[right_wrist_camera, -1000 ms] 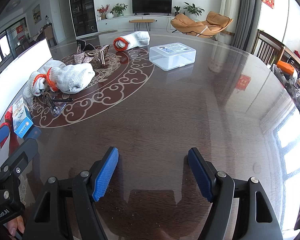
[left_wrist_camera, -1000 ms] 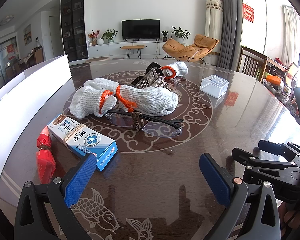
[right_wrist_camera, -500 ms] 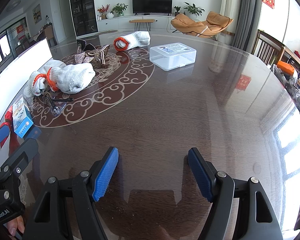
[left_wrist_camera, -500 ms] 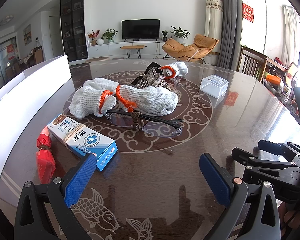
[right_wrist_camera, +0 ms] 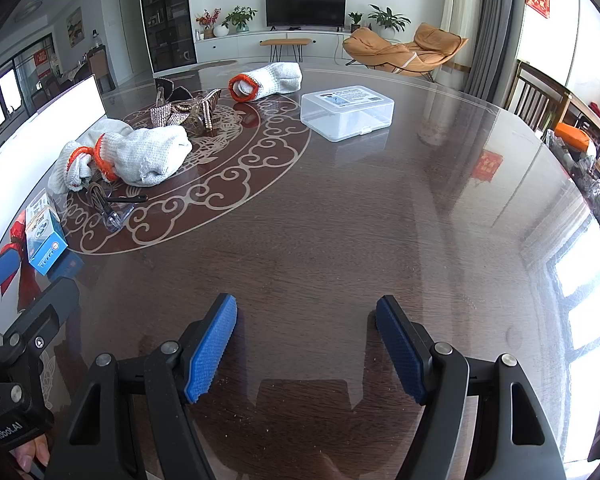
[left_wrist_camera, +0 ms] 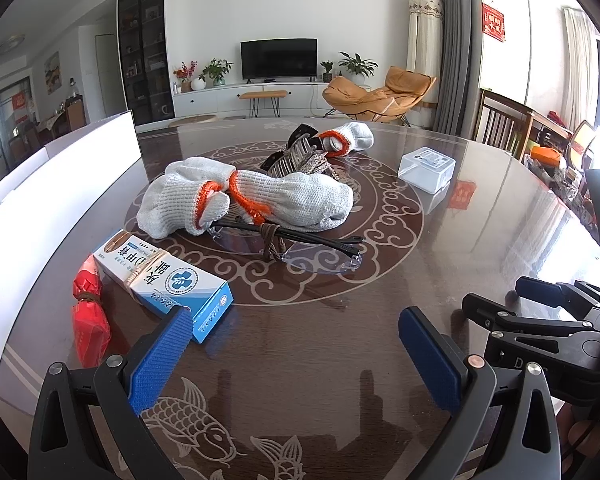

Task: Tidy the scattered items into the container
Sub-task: 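Move the open left tool down toward the red wrapped packet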

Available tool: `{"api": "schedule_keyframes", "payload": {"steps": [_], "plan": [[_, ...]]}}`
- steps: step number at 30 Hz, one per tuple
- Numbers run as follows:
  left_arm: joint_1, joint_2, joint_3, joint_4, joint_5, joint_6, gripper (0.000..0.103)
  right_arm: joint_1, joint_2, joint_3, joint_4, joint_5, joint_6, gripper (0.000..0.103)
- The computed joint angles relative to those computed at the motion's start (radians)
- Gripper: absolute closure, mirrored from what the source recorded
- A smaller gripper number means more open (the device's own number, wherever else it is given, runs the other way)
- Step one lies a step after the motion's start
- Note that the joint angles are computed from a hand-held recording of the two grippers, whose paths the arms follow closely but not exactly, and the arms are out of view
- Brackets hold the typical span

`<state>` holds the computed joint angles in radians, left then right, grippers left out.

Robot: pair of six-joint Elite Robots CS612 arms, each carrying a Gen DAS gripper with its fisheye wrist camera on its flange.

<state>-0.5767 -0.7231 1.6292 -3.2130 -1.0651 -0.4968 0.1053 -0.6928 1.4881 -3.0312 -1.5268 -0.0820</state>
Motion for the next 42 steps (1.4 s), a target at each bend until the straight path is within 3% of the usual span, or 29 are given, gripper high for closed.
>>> {"api": "schedule_keyframes", "payload": {"steps": [6, 10, 12, 15, 19, 23, 28, 33, 42], "plan": [[0.001, -0.013, 0.014, 0.002, -0.011, -0.004, 0.000, 0.001, 0.001, -0.001, 0.001, 0.003, -0.003, 0.030], [0.001, -0.064, 0.094, -0.026, -0.066, 0.014, 0.000, 0.002, 0.001, -0.001, 0.001, 0.004, -0.002, 0.030], [-0.003, -0.093, 0.141, -0.023, -0.051, 0.058, 0.000, 0.002, 0.001, -0.001, 0.001, 0.004, -0.002, 0.030], [0.006, -0.128, 0.186, 0.048, -0.005, 0.070, 0.000, 0.001, 0.001, -0.001, 0.001, 0.004, -0.003, 0.030], [0.056, -0.153, 0.200, 0.156, -0.040, -0.038, 0.000, 0.002, 0.001, -0.001, 0.001, 0.004, -0.003, 0.030], [0.105, -0.144, 0.176, 0.204, -0.148, -0.129, 0.000, 0.002, 0.001, -0.001, 0.001, 0.004, -0.003, 0.030], [0.113, -0.111, 0.104, 0.338, -0.150, -0.130, 0.000, 0.002, 0.001, -0.001, 0.001, 0.004, -0.002, 0.030], [0.125, -0.096, 0.074, 0.358, -0.174, -0.166, 0.000, 0.002, 0.001, -0.001, 0.001, 0.004, -0.002, 0.030], [0.125, -0.087, 0.073, 0.329, -0.155, -0.163, 0.000, 0.002, 0.001, -0.001, 0.001, 0.004, -0.002, 0.030]]}}
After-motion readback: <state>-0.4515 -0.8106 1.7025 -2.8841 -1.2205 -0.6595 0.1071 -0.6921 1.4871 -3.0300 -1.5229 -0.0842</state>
